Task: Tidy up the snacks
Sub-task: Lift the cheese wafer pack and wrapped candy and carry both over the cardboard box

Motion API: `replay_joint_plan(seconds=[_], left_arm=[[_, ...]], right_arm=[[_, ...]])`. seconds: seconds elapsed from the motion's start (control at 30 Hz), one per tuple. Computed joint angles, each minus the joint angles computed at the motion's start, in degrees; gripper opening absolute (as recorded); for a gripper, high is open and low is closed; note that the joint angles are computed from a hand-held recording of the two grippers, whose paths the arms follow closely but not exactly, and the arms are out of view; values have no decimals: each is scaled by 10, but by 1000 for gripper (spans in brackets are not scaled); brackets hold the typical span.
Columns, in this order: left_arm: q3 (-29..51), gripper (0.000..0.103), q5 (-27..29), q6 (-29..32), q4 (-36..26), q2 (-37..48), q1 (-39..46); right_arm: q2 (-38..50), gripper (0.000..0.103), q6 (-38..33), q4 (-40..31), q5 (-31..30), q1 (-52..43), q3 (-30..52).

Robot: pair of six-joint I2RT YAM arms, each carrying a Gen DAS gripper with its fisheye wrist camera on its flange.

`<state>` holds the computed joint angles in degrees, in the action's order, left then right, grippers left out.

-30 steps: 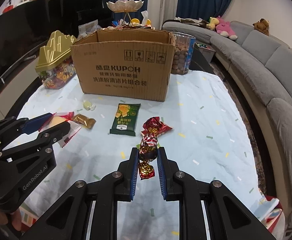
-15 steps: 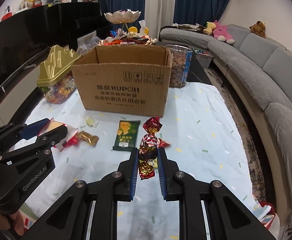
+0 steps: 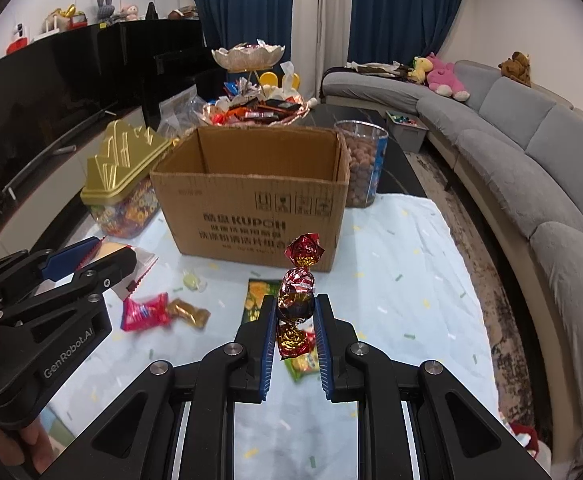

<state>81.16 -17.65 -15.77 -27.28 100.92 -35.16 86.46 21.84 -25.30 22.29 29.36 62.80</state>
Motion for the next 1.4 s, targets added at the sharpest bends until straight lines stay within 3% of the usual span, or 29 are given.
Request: replay_joint_plan(seconds=[0.93,1.4], left_arm=[[217,33,5,30,-80,98,35],[373,33,6,49,-127,197,59]], right_arm=[[86,20,-46,-26,-32,-51,169],[179,20,-72,-41,-56,-81,295]])
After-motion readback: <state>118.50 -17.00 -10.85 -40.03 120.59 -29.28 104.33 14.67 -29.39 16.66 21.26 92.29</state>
